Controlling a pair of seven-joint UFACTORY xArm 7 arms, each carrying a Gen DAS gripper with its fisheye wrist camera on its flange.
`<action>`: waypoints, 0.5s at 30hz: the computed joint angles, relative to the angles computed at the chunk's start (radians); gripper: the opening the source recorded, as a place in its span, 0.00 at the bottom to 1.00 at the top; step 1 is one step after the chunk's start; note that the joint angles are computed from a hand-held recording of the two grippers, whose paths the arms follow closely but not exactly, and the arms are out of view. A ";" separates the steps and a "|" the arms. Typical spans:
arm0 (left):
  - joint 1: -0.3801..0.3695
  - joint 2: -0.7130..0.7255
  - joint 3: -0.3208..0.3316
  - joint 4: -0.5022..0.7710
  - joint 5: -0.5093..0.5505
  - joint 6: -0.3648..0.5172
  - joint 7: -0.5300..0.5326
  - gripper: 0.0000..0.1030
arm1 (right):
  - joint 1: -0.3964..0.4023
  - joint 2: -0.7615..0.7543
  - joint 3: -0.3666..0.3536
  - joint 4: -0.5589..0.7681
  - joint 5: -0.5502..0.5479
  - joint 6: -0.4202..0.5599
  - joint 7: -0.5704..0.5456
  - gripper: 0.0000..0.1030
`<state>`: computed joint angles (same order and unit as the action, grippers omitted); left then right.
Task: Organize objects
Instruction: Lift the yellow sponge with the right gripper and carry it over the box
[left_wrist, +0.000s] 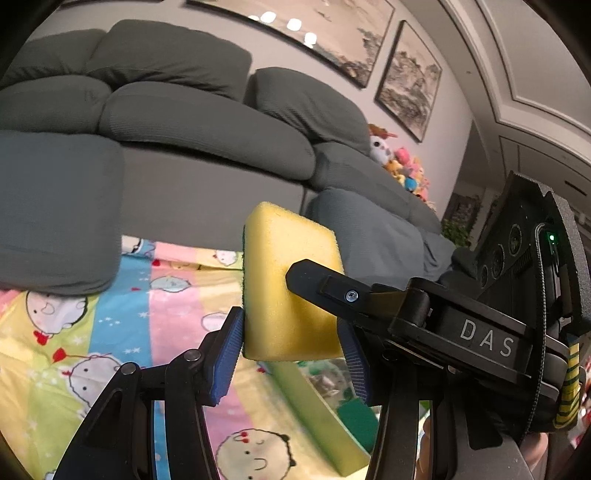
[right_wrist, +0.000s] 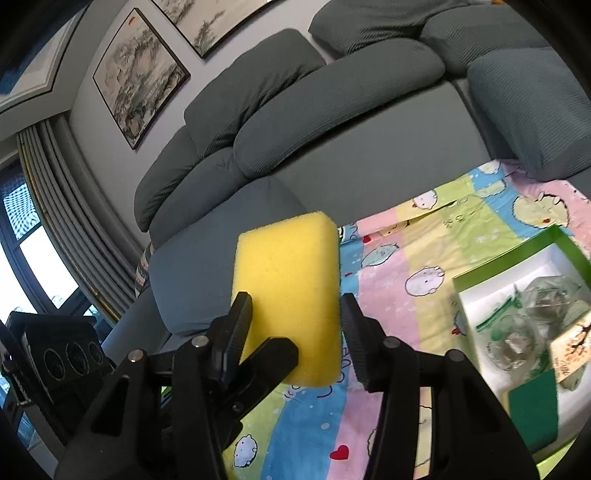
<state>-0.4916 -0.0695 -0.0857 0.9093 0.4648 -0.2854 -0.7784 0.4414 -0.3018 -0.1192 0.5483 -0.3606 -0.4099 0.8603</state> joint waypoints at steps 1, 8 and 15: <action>0.002 0.001 -0.009 0.002 -0.007 -0.002 0.012 0.50 | -0.020 -0.019 0.017 -0.013 0.012 0.005 -0.015 0.47; 0.005 0.052 -0.061 0.066 -0.006 0.010 0.029 0.50 | -0.061 -0.097 0.033 -0.080 0.095 0.011 -0.090 0.47; 0.093 0.128 -0.170 0.165 0.158 0.038 -0.111 0.50 | -0.046 -0.148 -0.022 -0.130 0.146 0.027 -0.129 0.48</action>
<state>-0.3986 0.0587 -0.2557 1.0742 0.6230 -0.2478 -0.8898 0.3952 -0.4493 -0.1411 0.4183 -0.2145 -0.3830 0.7309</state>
